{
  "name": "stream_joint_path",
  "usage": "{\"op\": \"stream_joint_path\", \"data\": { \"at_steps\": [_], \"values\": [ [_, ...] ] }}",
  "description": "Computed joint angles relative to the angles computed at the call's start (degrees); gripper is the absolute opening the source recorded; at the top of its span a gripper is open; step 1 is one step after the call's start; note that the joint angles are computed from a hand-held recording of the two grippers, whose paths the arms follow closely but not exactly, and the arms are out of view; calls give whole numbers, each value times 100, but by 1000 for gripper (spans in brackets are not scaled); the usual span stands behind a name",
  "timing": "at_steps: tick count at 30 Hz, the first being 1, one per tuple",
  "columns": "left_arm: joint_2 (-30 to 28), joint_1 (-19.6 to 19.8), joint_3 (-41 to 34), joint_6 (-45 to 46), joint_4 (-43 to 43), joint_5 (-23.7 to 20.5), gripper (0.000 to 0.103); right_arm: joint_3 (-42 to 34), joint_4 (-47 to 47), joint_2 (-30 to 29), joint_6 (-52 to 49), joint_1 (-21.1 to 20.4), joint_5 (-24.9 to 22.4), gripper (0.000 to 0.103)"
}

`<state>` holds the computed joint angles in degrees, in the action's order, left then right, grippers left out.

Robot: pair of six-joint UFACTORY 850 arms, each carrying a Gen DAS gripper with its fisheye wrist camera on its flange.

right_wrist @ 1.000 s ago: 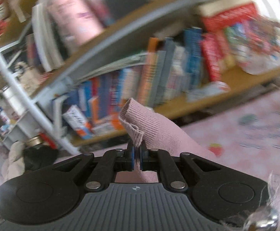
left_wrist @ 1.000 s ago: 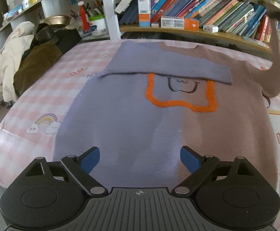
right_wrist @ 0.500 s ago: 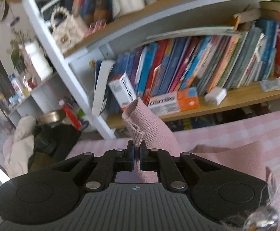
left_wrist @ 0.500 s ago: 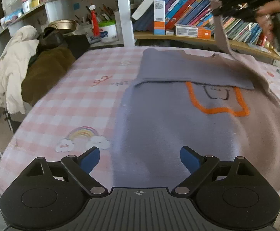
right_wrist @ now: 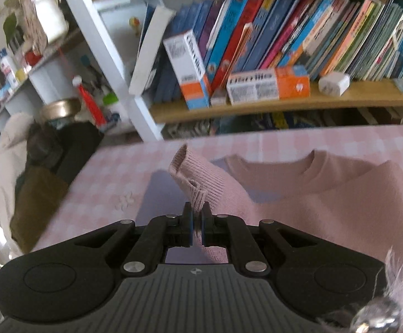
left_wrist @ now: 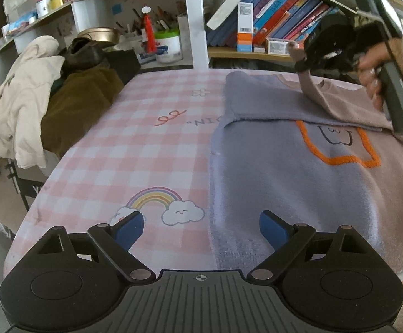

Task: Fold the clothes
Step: 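Lay the pink sleeve across the sweater chest and open the right gripper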

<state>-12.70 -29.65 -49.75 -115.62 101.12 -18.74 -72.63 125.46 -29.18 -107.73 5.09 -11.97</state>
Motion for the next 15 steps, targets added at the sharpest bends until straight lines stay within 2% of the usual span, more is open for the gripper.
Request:
{"op": "stream_joint_path", "data": {
  "at_steps": [1, 3, 5, 7, 10, 15],
  "values": [
    [11, 11, 14, -49, 49, 4, 93, 1, -485, -31, 477, -28, -181, 14],
    [20, 33, 30, -165, 150, 29, 93, 57, -1208, -52, 1201, -139, -752, 45],
    [13, 51, 27, -297, 261, 61, 93, 190, -1340, 16, 1320, -225, -1170, 45],
    [-3, 78, 10, -499, 451, 91, 93, 357, -1408, 158, 1331, -269, -1262, 45],
    [-36, 116, -25, -833, 720, 110, 93, 654, -1648, 451, 1454, -339, -1122, 45],
    [-113, 248, -93, -1731, 1461, 281, 93, 1436, -2002, 1102, 1594, -507, -600, 45]
  ]
}}
